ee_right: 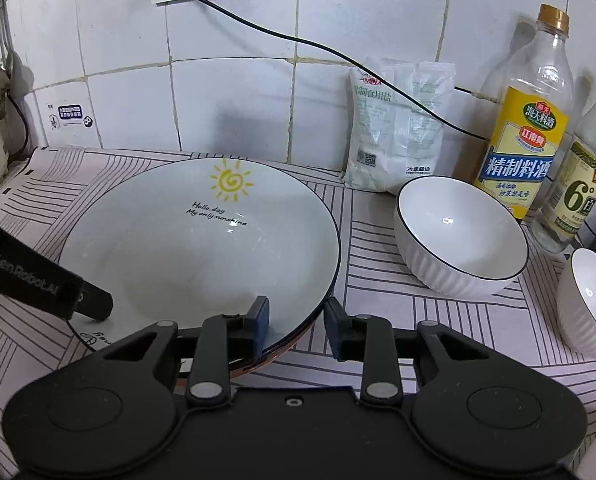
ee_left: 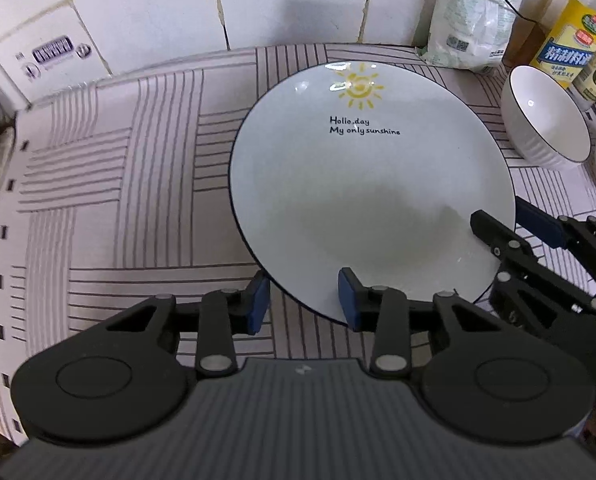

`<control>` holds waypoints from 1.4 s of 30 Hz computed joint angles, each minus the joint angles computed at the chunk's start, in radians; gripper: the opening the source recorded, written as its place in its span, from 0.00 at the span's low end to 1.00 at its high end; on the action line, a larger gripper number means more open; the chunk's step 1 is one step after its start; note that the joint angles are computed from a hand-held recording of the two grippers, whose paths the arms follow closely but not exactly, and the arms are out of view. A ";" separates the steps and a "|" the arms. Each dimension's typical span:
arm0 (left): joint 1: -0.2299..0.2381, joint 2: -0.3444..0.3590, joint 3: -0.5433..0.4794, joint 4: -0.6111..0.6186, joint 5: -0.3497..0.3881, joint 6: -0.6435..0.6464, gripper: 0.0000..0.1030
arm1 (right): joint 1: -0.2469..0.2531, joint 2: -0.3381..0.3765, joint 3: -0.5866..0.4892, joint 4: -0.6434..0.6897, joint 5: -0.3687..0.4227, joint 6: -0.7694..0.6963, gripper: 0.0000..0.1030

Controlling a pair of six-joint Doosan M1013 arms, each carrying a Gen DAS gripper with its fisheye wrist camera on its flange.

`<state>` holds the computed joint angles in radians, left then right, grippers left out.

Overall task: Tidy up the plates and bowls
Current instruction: 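Carry the sun plate with both grippers and lower it onto the blue egg plate, then open both grippers and withdraw from the plate stack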

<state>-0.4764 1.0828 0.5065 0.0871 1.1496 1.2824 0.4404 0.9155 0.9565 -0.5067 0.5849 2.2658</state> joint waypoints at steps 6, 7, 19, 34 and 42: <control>-0.013 -0.073 0.112 0.019 -0.081 0.022 0.35 | -0.018 -0.059 0.095 0.110 -0.130 -0.042 0.41; -0.012 -0.087 0.132 0.001 -0.097 0.034 0.35 | -0.018 -0.071 0.111 0.094 -0.147 -0.020 0.44; -0.038 -0.235 0.297 -0.024 -0.197 0.066 0.35 | -0.015 -0.203 0.242 -0.054 -0.175 0.138 0.49; -0.094 -0.366 0.471 -0.019 -0.310 0.195 0.54 | 0.003 -0.382 0.414 -0.012 -0.125 0.114 0.87; -0.122 -0.386 0.506 -0.042 -0.311 0.227 0.61 | 0.031 -0.435 0.489 -0.183 -0.058 0.264 0.91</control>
